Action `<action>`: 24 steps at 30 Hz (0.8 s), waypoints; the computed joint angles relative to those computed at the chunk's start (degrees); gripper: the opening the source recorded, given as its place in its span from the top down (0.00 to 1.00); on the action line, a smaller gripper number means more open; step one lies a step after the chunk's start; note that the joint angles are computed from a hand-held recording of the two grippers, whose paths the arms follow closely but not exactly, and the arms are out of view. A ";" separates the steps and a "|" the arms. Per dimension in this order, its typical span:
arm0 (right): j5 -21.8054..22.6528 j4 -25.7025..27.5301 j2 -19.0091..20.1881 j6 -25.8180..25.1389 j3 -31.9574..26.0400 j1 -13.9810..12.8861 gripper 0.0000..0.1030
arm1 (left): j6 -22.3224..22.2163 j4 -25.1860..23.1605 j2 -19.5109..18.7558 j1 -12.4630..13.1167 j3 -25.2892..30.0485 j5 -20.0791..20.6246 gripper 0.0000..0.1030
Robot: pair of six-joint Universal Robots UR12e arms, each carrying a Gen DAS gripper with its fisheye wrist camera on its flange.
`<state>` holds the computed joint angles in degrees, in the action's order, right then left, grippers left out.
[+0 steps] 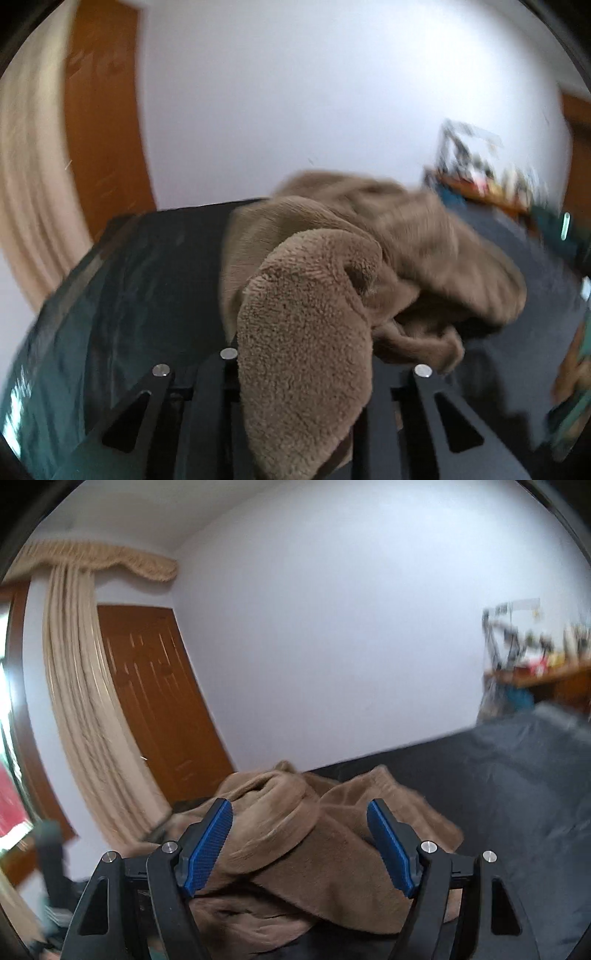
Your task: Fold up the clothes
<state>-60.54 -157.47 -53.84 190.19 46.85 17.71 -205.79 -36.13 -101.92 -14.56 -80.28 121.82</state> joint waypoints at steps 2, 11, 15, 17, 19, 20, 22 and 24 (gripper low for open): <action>-6.20 -2.49 -0.81 -3.18 1.70 1.09 0.27 | -2.18 3.34 2.09 -0.28 -1.70 1.98 0.79; -14.94 -3.99 -0.82 -6.09 2.42 2.17 0.27 | -1.12 18.96 12.15 -3.43 -9.52 14.61 0.81; -13.13 -5.16 -1.37 -9.35 3.66 2.41 0.27 | -2.34 20.72 19.42 -1.25 -17.02 16.17 0.81; -11.92 -3.25 -1.09 -11.89 3.27 2.77 0.27 | -5.64 17.13 20.05 -0.80 -17.45 17.62 0.81; -7.80 1.70 -0.90 -13.93 2.04 2.77 0.27 | -9.63 12.80 21.42 -0.59 -18.62 18.42 0.81; -4.86 4.75 -0.75 -15.14 1.07 2.71 0.27 | -11.43 11.12 22.29 -0.40 -19.55 18.28 0.81; 1.26 10.63 -0.21 -19.66 -1.63 2.89 0.27 | -14.37 8.81 23.79 0.58 -21.60 16.68 0.81; 4.08 18.03 1.43 -26.07 -6.33 3.57 0.27 | -16.65 7.78 24.82 0.71 -23.59 16.45 0.81</action>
<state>-56.47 -139.44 -52.41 164.12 40.53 21.28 -222.44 -28.35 -77.09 -13.85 -103.88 138.27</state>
